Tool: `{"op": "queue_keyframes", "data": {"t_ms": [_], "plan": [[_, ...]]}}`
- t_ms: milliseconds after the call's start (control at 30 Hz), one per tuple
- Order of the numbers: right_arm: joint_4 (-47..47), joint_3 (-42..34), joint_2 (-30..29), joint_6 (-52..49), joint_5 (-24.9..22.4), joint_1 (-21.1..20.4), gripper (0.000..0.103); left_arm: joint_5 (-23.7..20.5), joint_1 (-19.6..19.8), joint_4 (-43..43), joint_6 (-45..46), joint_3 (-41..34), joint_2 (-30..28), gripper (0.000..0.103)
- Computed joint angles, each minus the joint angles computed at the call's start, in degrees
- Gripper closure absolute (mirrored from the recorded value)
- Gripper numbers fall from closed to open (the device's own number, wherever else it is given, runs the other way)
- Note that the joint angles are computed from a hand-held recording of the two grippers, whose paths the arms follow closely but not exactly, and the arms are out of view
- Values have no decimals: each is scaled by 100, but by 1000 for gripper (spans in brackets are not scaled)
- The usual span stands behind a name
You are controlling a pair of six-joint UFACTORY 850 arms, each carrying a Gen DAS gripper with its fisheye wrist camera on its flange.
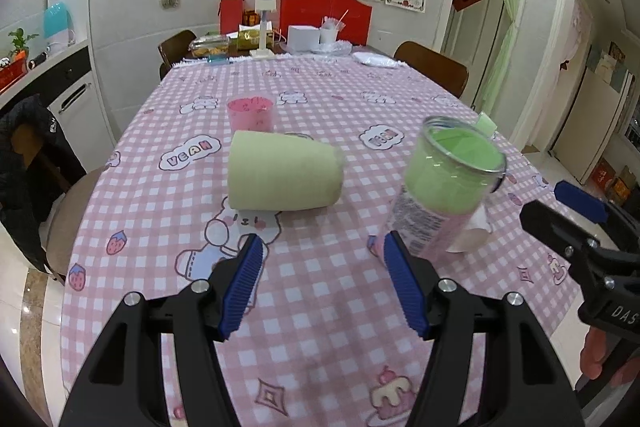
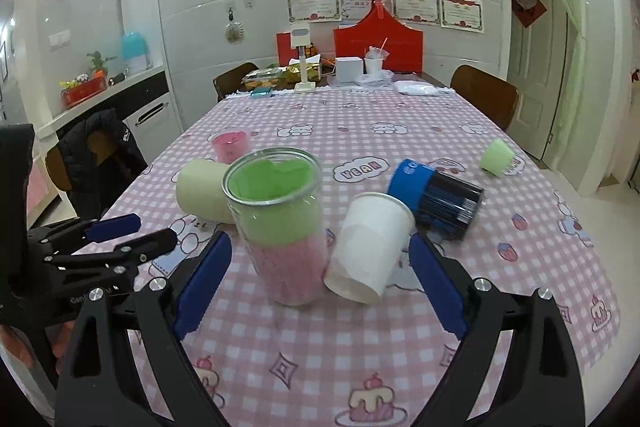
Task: Flip cup upside down
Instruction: 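Lower the can with the right gripper, green top up, onto the tablecloth, then open the right gripper and pull it back from the standing can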
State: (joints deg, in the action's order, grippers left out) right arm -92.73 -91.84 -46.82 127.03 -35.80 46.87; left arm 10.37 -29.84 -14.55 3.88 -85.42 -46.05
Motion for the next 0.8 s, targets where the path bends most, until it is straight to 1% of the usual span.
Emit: {"op": "queue_keyframes", "data": {"t_ms": [100, 233, 367, 567, 800], "plan": [[-331, 408, 238, 390, -135, 65, 13, 151, -118, -723, 583, 212, 159, 40], [-711, 953, 566, 900, -319, 128, 9, 439, -366, -1924, 1597, 515, 393, 40], [-930, 1404, 850, 1181, -511, 204, 9, 715, -633, -2568, 2134, 765, 601, 40], [-1279, 2057, 1287, 1711, -852, 309, 8, 1209, -1031, -3212, 2686, 1071, 883, 40], [-1451, 2518, 1619, 2009, -1260, 470, 8, 1812, -1395, -3582, 2983, 1394, 1187, 40]]}}
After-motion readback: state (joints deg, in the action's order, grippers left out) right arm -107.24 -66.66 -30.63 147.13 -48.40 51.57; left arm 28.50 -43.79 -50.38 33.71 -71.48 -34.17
